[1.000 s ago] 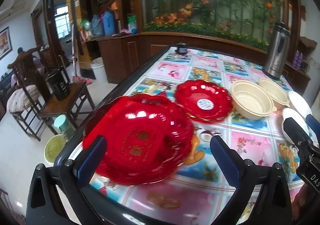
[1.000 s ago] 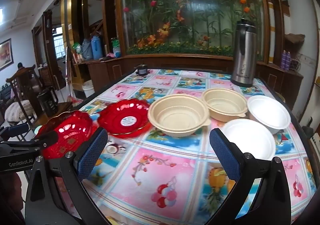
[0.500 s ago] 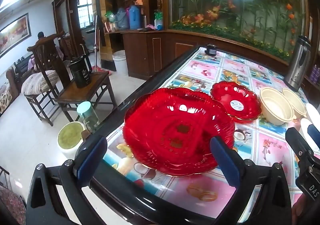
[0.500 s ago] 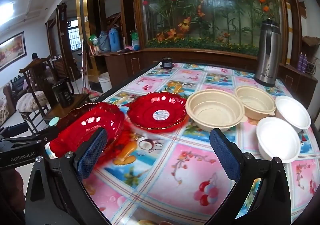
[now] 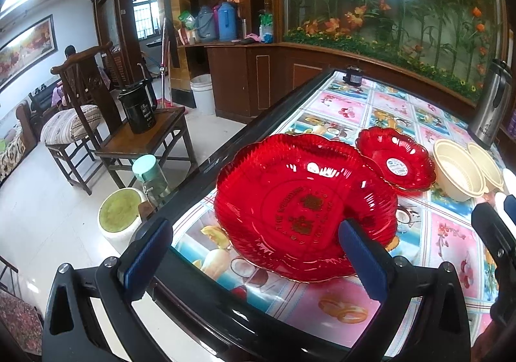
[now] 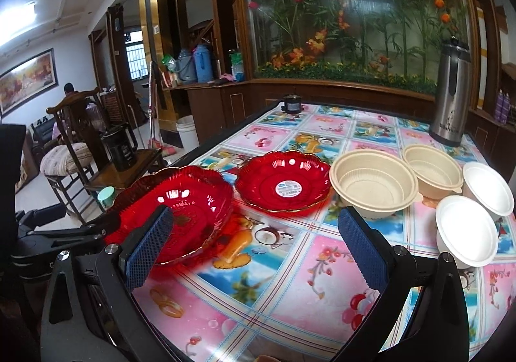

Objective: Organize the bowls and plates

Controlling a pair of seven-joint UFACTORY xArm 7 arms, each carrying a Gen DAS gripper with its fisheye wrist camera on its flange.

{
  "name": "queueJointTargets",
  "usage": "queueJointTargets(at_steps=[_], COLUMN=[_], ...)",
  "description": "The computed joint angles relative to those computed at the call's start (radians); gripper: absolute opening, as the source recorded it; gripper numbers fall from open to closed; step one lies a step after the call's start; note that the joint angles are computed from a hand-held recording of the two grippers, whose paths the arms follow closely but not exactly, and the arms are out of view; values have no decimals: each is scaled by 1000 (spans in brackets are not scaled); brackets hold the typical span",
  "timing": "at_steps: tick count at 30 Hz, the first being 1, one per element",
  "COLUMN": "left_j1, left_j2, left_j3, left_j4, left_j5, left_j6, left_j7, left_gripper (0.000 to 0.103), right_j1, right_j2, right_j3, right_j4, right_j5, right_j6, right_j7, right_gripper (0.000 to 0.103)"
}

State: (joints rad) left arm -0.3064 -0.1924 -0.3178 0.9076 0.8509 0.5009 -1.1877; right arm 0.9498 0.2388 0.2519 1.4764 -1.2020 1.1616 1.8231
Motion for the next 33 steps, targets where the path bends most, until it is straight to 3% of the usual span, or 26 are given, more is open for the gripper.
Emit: queueJointTargets(at_steps=[33], left_j1=[8], left_j2=[13], left_j3=[21], left_j4=[-6], left_j5=[-30], left_j6=[10], left_j7=[31], left_gripper=[103], right_j1=[-28], right_j2=[-1], right_j3=[-2], right_j4=[-27], right_j5=[17], right_j6=[-79], right_j7=[30], right_gripper=[103])
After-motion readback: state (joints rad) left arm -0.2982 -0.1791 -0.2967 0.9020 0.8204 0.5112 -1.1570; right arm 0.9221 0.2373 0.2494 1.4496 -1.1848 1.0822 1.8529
